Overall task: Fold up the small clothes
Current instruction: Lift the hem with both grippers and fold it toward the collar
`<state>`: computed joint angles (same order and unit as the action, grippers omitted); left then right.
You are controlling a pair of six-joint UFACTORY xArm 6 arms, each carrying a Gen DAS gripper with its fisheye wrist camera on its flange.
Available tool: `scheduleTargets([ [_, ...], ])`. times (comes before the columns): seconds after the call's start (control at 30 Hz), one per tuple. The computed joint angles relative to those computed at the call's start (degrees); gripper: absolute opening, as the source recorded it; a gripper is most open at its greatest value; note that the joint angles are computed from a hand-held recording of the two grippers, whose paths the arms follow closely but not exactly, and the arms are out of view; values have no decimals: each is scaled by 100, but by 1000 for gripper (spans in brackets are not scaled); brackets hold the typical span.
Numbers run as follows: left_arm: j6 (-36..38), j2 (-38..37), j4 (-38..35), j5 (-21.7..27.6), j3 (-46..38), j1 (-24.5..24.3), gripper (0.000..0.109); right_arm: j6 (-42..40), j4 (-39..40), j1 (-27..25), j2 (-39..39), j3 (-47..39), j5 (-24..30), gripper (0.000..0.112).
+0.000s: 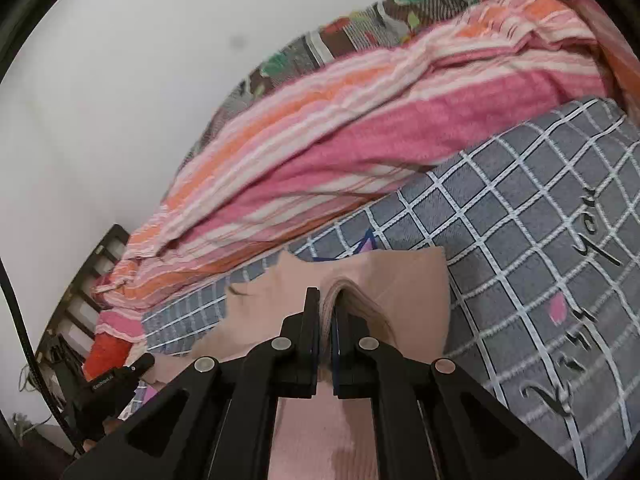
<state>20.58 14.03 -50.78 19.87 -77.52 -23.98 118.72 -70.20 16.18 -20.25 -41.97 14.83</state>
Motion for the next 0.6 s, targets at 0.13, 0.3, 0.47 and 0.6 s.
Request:
scheduleTargets([
  [0.13, -168, 570, 176, 490, -671, 77, 9, -48, 32, -292, 511, -221, -307, 7],
  [0.3, 75, 718, -73, 655, -841, 154, 43, -228, 192, -503, 740, -189, -802, 32],
  [0.47, 343, 317, -26, 638, -354, 232, 47, -1350, 1201, -85, 255, 232, -260, 33],
  [0.6, 739, -222, -162, 590, 362, 289, 53, -1913, 1754, 317, -313, 660, 231, 41],
])
